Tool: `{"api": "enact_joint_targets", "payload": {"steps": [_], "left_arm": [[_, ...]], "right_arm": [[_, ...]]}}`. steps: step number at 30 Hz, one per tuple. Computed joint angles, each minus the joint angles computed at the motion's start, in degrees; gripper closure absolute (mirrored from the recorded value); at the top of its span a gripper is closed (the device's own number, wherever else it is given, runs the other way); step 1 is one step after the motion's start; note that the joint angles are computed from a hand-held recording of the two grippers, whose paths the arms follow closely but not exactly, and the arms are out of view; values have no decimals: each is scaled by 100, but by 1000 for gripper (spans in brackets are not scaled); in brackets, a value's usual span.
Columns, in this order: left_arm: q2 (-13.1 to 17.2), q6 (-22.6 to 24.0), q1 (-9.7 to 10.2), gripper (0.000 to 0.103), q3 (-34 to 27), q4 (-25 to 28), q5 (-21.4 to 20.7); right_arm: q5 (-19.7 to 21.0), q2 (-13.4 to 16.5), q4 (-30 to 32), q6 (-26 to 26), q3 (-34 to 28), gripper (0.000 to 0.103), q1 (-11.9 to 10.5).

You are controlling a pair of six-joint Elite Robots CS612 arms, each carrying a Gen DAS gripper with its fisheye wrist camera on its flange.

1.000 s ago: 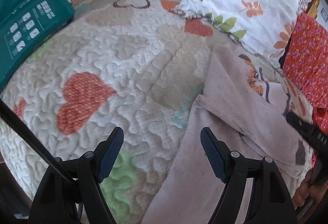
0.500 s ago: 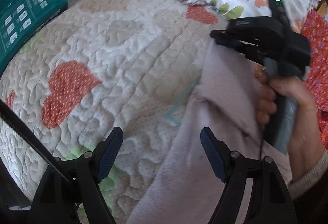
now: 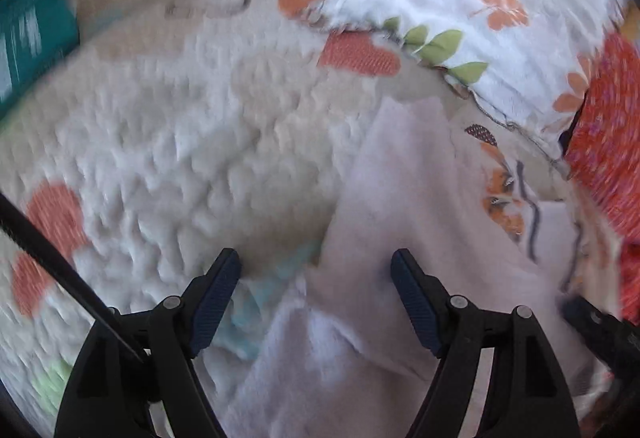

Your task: Fold small clothes

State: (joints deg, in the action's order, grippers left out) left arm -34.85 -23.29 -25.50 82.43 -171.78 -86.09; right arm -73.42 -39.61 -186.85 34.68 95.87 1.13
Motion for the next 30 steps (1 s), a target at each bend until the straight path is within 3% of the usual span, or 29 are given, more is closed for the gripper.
{"api": "enact_joint_targets", "payload": {"steps": [1,3,4,6,8,9,10,13,15,18,20,23,24,25,27,29,30], "left_arm": [[10,151,-25,27,-34,100,73],[8,353,-55,26,-4,80,195],[-15,345,-45,26,-8,200,180],[-71,306,-17,27,-8,425,128],[-206,173,13,36,98,605,87],[-259,163,23,36,176,397,34],[-294,245,11,36,236,164,65],[-325,468,-35,36,256,4,196],[-291,401,-32,36,151,327,25],[-231,322,-24,36,19,892,-210],[-217,236,-38,35,19,940,-190],[-227,255,-45,34,40,923,-159],[-233,282,-44,34,48,930,-155],[-241,299,-35,34,56,960,-184],[-268,294,-1,34,84,974,-325],[-314,289,31,34,145,931,-453],[-338,276,51,34,178,900,-534]], "right_arm": [[66,-69,-337,97,331,88,-146],[69,-195,-981,496,864,92,-376],[-290,-325,-1067,587,1119,89,-448],[-1406,-554,-779,691,1405,88,-445],[-1780,-662,-799,1108,1623,88,-529],[-1889,-699,-939,1300,1689,82,-534],[-2000,-733,-1018,1274,1673,82,-499],[-1795,-725,-1007,853,1361,82,-415],[-1250,-563,-792,460,854,82,-340],[-684,-245,-171,-43,7,82,-198],[-502,35,391,-405,-606,82,-103],[-170,475,1200,-502,-1428,82,-66],[-146,606,1655,-606,-1692,81,-61],[-361,743,2003,-743,-1955,97,-30],[-754,797,2188,-724,-2194,100,26],[-1207,755,2155,-763,-2285,85,112],[-1140,750,1977,-762,-2279,74,123]]}}
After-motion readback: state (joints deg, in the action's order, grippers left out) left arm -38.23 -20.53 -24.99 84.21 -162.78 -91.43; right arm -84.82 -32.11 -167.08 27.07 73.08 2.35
